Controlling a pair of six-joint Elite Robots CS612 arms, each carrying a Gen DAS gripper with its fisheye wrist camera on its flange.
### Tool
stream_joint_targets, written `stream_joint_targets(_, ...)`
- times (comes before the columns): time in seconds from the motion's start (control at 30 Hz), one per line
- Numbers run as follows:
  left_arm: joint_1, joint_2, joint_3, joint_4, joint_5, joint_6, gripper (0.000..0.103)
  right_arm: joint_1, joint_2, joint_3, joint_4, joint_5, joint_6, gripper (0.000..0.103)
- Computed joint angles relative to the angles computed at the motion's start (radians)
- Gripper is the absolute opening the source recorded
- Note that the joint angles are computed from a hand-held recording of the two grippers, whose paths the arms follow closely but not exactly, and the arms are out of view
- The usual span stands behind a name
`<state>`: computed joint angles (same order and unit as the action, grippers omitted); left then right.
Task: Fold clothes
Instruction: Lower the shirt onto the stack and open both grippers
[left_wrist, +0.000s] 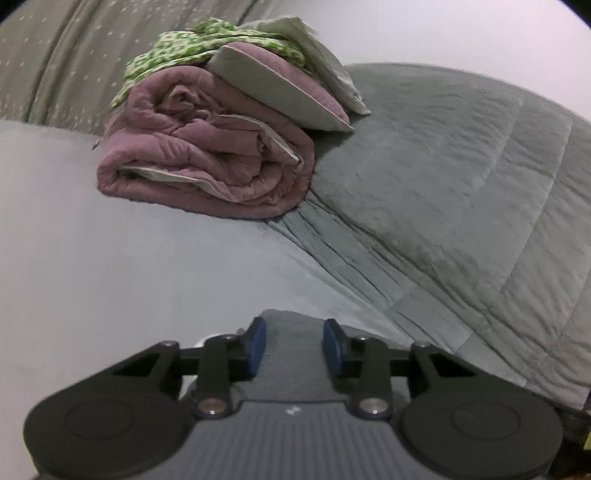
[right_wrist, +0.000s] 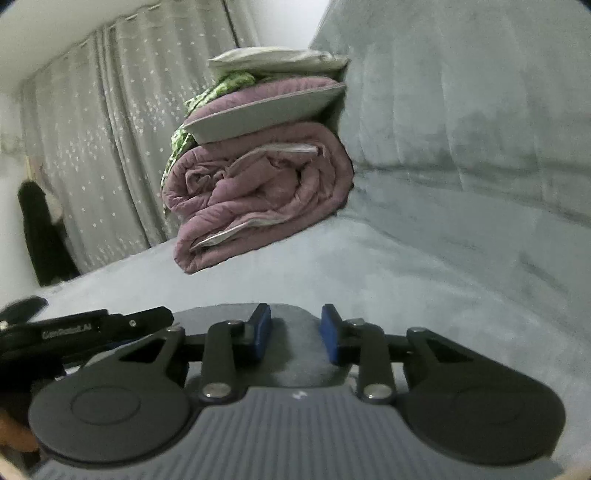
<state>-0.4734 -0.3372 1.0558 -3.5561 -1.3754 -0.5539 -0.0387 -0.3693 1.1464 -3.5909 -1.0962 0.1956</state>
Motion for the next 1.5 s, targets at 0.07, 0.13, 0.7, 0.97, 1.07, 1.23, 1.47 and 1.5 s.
stream_joint_targets(0.07,0.002,-0.004,0.008,-0.001,0.01,-0.03,0.029,-0.007,0.001,0.004,-0.014,0.014,0.034,0.03)
stream_joint_targets(0.13,0.002,-0.017,0.025,0.014,0.028,-0.039,0.03,-0.006,-0.01,0.02,-0.021,0.004,0.043,0.03)
stream_joint_targets(0.7,-0.032,-0.04,0.102,-0.092,0.122,0.144,0.044,0.021,-0.077,0.169,-0.16,0.017,-0.212,0.033)
stream_joint_targets(0.97,-0.024,-0.07,0.147,-0.106,0.17,0.073,0.054,-0.006,-0.092,0.19,-0.186,0.029,-0.075,0.034)
stream_joint_targets(1.07,-0.031,-0.09,0.177,-0.114,0.148,0.069,0.054,-0.008,-0.108,0.213,-0.179,0.047,-0.065,0.034)
stream_joint_targets(1.23,-0.038,-0.137,0.239,-0.014,0.078,0.034,0.054,-0.005,-0.147,0.265,-0.062,0.016,-0.13,0.036)
stream_joint_targets(1.47,-0.052,-0.253,0.367,0.124,0.054,-0.038,0.064,-0.02,-0.249,0.354,0.049,0.036,-0.135,0.048)
stream_joint_targets(1.5,-0.054,-0.272,0.382,0.143,0.048,-0.042,0.069,-0.017,-0.265,0.364,0.066,0.028,-0.141,0.055)
